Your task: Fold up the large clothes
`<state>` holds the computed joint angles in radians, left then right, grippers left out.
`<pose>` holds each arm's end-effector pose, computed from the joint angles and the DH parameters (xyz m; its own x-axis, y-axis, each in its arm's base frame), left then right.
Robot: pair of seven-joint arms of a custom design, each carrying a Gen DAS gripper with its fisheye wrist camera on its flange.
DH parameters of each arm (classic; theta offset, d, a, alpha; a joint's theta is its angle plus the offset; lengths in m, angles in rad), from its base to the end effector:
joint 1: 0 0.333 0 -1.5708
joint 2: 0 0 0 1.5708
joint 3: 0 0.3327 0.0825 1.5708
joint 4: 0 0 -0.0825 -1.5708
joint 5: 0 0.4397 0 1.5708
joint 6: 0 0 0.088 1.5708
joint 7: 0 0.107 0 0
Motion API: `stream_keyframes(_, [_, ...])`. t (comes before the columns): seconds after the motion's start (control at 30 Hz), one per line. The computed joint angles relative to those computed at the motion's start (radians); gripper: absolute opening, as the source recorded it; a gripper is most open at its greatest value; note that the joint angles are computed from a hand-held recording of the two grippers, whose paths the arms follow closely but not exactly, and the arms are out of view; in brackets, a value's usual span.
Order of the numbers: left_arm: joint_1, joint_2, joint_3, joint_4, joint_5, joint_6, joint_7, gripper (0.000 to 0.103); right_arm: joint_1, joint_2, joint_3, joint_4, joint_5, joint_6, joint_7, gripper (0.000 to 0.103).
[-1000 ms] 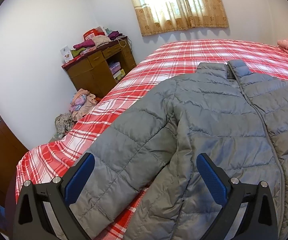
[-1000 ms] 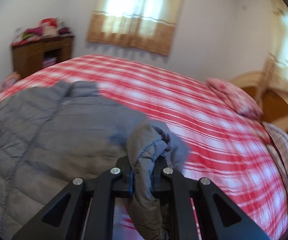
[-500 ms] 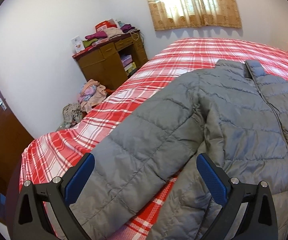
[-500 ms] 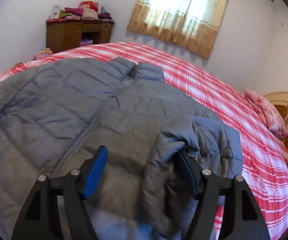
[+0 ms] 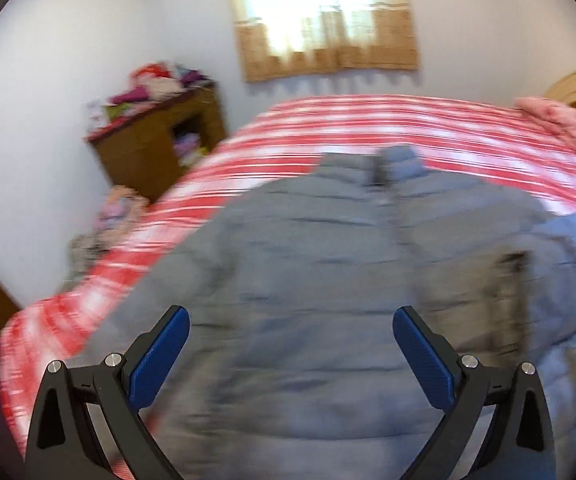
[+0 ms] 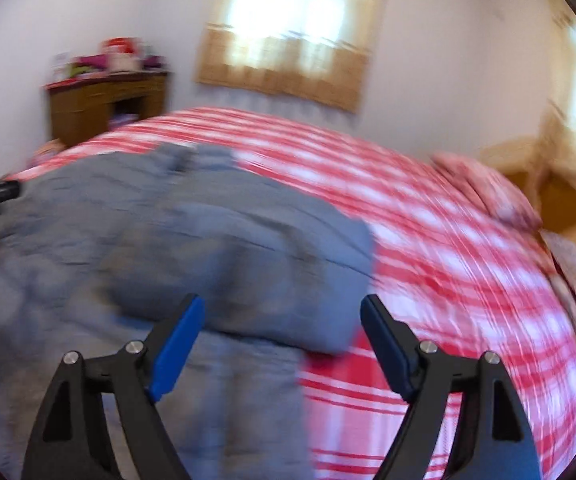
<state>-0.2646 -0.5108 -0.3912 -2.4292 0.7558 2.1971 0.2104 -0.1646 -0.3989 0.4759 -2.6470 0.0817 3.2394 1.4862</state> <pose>0.3836 -0.2786 0.5077 0.3838 -0.9126 -0.1408 -0.6447 -0.1557 -0.7484 0.4615 0.1466 0.4551 0.2661 -0.9460 0.1851 -0.5181 -0.3023 -0.8001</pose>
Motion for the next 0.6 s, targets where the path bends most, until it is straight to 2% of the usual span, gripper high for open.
stream_keyframes(0.03, [0.002, 0.04, -0.004, 0.031, 0.003, 0.025, -0.006, 0.102, -0.056, 0.008, 0.033, 0.006, 0.003, 0.001, 0.017, 0.082])
stream_keyframes(0.1, [0.007, 0.135, -0.011, 0.102, 0.029, 0.09, -0.019, 0.102, -0.114, 0.028, 0.054, 0.014, 0.008, 0.008, 0.04, 0.082])
stream_keyframes(0.13, [0.004, 0.171, -0.01, 0.13, 0.037, 0.108, -0.019, 0.102, -0.101, 0.017, 0.03, 0.004, 0.011, 0.004, 0.039, 0.082])
stream_keyframes(0.2, [-0.002, 0.263, -0.012, 0.206, 0.06, 0.134, -0.019, 0.102, -0.118, 0.019, 0.027, -0.005, 0.013, 0.015, 0.045, 0.084])
stream_keyframes(0.23, [-0.01, 0.304, -0.006, 0.238, 0.07, 0.151, -0.015, 0.102, -0.089, 0.01, -0.012, -0.02, 0.015, 0.015, 0.032, 0.084])
stream_keyframes(0.3, [-0.03, 0.398, 0.004, 0.314, 0.091, 0.149, 0.001, 0.102, -0.098, 0.005, -0.009, -0.031, 0.022, 0.019, 0.027, 0.084])
stream_keyframes(0.4, [-0.069, 0.505, 0.035, 0.391, 0.092, 0.152, 0.042, 0.101, -0.072, 0.025, -0.051, -0.031, 0.036, 0.023, 0.01, 0.084])
stream_keyframes(0.43, [-0.081, 0.523, 0.046, 0.4, 0.114, 0.161, 0.027, 0.087, -0.048, 0.028, -0.081, -0.035, 0.041, 0.027, -0.002, 0.084])
stream_keyframes(0.47, [-0.089, 0.525, 0.059, 0.394, 0.125, 0.191, 0.026, 0.048, -0.04, 0.036, -0.097, -0.035, 0.045, 0.033, -0.012, 0.085])
stream_keyframes(0.5, [-0.093, 0.524, 0.071, 0.388, 0.101, 0.211, 0.06, 0.026, -0.044, 0.038, -0.095, -0.036, 0.052, 0.035, -0.02, 0.085])
stream_keyframes(0.53, [-0.095, 0.52, 0.081, 0.379, 0.079, 0.226, 0.081, 0.017, -0.042, 0.041, -0.099, -0.039, 0.059, 0.042, -0.028, 0.085])
stream_keyframes(0.6, [-0.095, 0.482, 0.093, 0.345, 0.086, 0.258, 0.07, 0.011, -0.042, 0.052, -0.103, -0.04, 0.076, 0.051, -0.046, 0.086])
